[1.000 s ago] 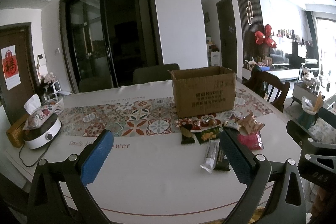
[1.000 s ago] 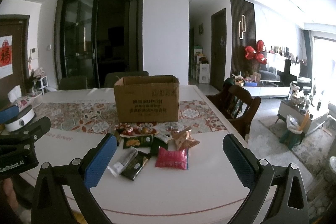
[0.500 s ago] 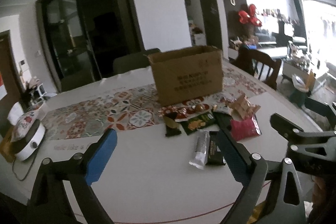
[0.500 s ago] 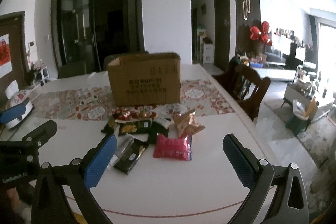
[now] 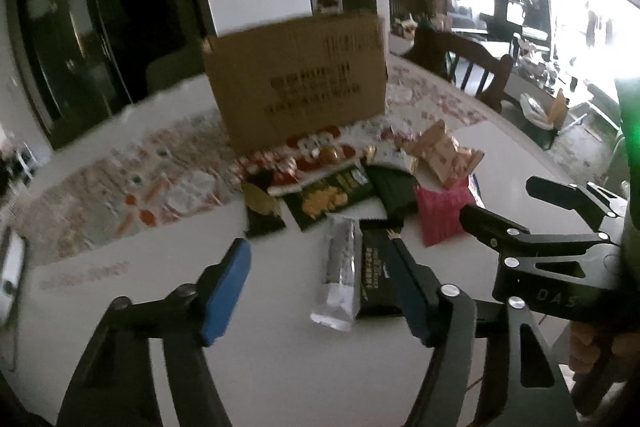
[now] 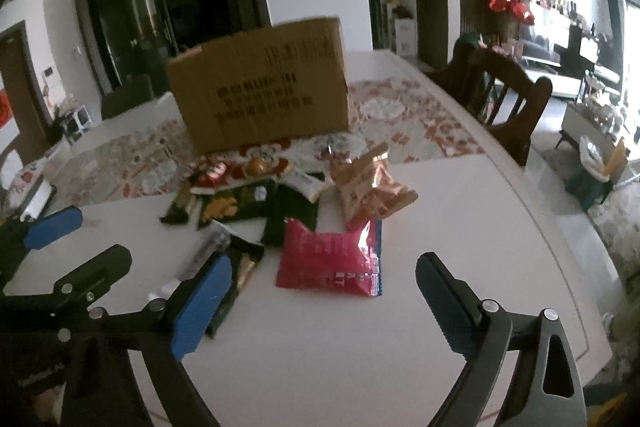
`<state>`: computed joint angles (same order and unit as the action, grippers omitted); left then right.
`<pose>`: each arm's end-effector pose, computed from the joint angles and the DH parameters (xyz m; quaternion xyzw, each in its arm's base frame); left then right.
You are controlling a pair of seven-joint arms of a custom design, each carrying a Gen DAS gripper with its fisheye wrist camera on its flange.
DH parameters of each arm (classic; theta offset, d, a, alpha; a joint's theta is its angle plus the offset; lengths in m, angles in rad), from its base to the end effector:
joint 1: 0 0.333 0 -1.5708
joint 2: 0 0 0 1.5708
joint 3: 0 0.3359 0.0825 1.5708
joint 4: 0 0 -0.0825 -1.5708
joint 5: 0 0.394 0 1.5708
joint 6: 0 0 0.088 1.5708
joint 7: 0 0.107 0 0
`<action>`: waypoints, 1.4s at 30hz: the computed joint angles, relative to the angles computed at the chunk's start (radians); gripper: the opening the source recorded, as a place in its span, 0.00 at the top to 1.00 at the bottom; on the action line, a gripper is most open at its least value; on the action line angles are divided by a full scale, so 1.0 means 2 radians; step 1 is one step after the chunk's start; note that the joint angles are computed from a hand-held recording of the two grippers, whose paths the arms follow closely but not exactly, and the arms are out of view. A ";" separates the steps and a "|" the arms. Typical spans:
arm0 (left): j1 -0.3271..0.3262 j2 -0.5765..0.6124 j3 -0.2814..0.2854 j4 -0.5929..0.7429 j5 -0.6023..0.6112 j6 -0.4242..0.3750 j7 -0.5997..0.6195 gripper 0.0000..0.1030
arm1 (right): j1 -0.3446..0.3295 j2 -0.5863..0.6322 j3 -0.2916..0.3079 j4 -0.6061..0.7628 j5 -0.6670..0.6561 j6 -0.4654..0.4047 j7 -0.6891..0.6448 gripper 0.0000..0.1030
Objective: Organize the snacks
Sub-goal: 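Grasp the white-and-silver bar with the left tool while the right tool grasps the pink pack, then lift both snacks over the box and open both tools to drop them in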
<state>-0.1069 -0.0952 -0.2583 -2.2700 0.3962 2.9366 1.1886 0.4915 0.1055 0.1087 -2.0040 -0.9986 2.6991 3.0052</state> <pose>0.5098 -0.2251 0.4962 -0.5307 0.7574 -0.2829 0.2543 0.4989 0.3734 0.4745 -0.6321 0.6585 -0.2497 0.3233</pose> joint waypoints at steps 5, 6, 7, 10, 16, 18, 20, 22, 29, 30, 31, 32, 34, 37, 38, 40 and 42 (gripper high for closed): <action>-0.027 0.039 0.020 0.029 -0.126 -0.032 0.102 0.44 | -0.004 0.024 -0.002 0.016 0.048 0.001 -0.042 0.11; -0.029 0.045 0.021 0.034 -0.133 -0.038 0.108 0.45 | -0.004 0.029 -0.003 0.019 0.059 0.003 -0.050 0.11; -0.032 0.049 0.023 0.038 -0.136 -0.043 0.111 0.46 | -0.004 0.033 -0.004 0.020 0.070 0.006 -0.058 0.11; -0.037 0.065 0.027 0.053 -0.148 -0.059 0.120 0.47 | -0.005 0.043 -0.008 0.024 0.096 0.011 -0.080 0.14; -0.043 0.087 0.032 0.076 -0.186 -0.087 0.145 0.54 | -0.002 0.055 -0.016 0.031 0.128 0.014 -0.108 0.17; -0.043 0.092 0.033 0.081 -0.199 -0.092 0.153 0.55 | -0.001 0.059 -0.018 0.035 0.133 0.015 -0.114 0.18; -0.043 0.098 0.033 0.087 -0.215 -0.098 0.162 0.56 | 0.000 0.064 -0.020 0.040 0.139 0.016 -0.122 0.20; -0.041 0.102 0.032 0.093 -0.237 -0.102 0.175 0.58 | 0.002 0.067 -0.021 0.043 0.143 0.016 -0.129 0.23; -0.042 0.109 0.033 0.100 -0.262 -0.102 0.191 0.74 | 0.007 0.072 -0.025 0.049 0.148 0.017 -0.145 0.37; -0.042 0.110 0.033 0.101 -0.265 -0.101 0.193 0.74 | 0.008 0.072 -0.026 0.048 0.147 0.019 -0.147 0.42; -0.042 0.110 0.032 0.100 -0.271 -0.099 0.198 0.76 | 0.008 0.072 -0.025 0.048 0.148 0.020 -0.150 0.47; -0.041 0.109 0.031 0.099 -0.278 -0.098 0.203 0.76 | 0.009 0.072 -0.026 0.048 0.146 0.022 -0.150 0.49; -0.041 0.109 0.032 0.097 -0.280 -0.096 0.204 0.78 | 0.013 0.072 -0.028 0.048 0.140 0.022 -0.145 0.53; -0.041 0.107 0.032 0.095 -0.287 -0.094 0.208 0.79 | 0.017 0.068 -0.032 0.046 0.124 0.023 -0.135 0.56; -0.041 0.105 0.031 0.093 -0.291 -0.093 0.212 0.79 | 0.017 0.067 -0.031 0.046 0.121 0.023 -0.134 0.56; -0.041 0.100 0.031 0.088 -0.293 -0.087 0.214 0.79 | 0.017 0.065 -0.031 0.044 0.116 0.026 -0.131 0.57; -0.042 0.093 0.031 0.080 -0.292 -0.075 0.214 0.79 | 0.017 0.062 -0.031 0.042 0.110 0.029 -0.126 0.57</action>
<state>-0.1919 0.0902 -0.1955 -2.1092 -0.1875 2.7856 1.6170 0.5264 0.2291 0.0476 -1.9200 -0.7782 2.7573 2.7527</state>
